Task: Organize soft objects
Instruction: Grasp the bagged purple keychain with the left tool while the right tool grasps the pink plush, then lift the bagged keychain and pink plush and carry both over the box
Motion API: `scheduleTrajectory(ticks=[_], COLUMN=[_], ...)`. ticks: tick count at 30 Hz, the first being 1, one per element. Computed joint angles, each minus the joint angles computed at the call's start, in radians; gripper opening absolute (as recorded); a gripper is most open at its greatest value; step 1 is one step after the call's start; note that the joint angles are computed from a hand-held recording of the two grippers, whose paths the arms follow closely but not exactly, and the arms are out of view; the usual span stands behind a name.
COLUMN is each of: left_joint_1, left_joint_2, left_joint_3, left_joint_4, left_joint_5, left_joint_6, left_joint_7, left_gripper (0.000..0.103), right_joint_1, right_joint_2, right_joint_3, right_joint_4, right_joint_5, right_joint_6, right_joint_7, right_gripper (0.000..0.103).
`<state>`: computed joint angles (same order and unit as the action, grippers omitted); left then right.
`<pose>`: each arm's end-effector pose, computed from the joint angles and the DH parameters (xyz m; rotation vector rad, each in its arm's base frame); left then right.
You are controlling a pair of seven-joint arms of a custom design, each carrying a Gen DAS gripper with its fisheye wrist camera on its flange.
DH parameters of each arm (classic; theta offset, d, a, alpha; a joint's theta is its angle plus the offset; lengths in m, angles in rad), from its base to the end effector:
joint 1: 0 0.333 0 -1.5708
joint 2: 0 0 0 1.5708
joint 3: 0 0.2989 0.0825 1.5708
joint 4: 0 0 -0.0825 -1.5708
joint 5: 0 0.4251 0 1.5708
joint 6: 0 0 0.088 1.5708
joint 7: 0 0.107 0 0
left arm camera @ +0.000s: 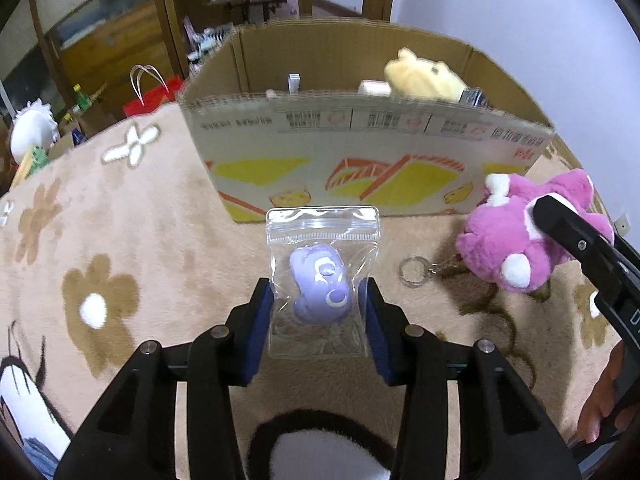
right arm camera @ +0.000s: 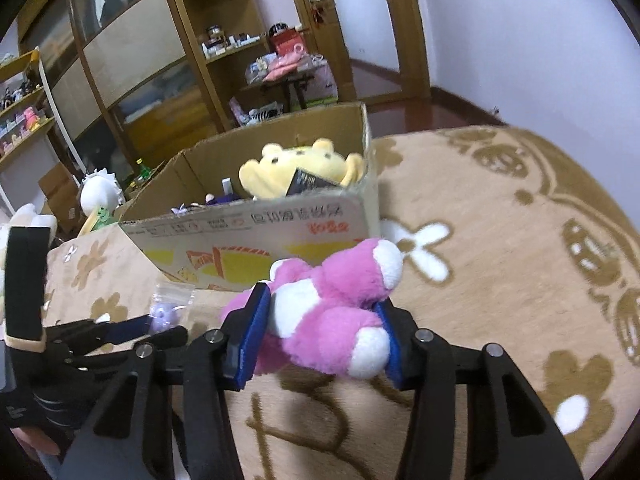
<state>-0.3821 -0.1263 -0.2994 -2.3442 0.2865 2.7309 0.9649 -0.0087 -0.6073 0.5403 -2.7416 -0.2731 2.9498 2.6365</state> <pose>0.4288 -0.3630 0.3946 -1.6332 2.2542 -0.6609 0.3818 0.2331 0.4167 -1.4687 1.8905 -0.5702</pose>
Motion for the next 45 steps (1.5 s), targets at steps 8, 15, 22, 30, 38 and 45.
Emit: scheduleTrajectory(ticks=[8, 15, 22, 30, 38, 45], left_joint_1=[0.042, 0.106, 0.177, 0.267, 0.232, 0.172], left_joint_2=[-0.138, -0.223, -0.225, -0.151, -0.070, 0.012], left_joint_3=[-0.030, -0.064, -0.109, -0.160, -0.108, -0.050], left_joint_4=[-0.067, -0.086, -0.054, 0.052, 0.144, 0.231], left_joint_5=[0.129, 0.268, 0.410, 0.657, 0.819, 0.906], left_joint_6=[0.044, 0.093, 0.145, 0.174, 0.144, 0.114], left_joint_7=[-0.132, -0.232, -0.331, -0.521, -0.645, -0.674], left_gripper=[0.042, 0.042, 0.042, 0.043, 0.043, 0.043], right_joint_1=[-0.017, -0.047, -0.114, -0.232, -0.347, -0.449], right_joint_2=[-0.139, -0.240, -0.285, -0.269, -0.239, -0.218], right_joint_3=[0.053, 0.099, 0.155, 0.232, 0.295, 0.362], right_joint_4=[-0.003, 0.010, 0.043, 0.094, 0.129, 0.172], right_joint_5=[-0.053, -0.109, -0.166, -0.208, -0.189, -0.134], right_joint_6=[-0.079, -0.110, -0.115, -0.057, 0.037, 0.106], right_joint_7=[0.042, 0.085, 0.113, 0.143, 0.131, 0.070], right_gripper=[0.051, 0.051, 0.051, 0.051, 0.051, 0.051])
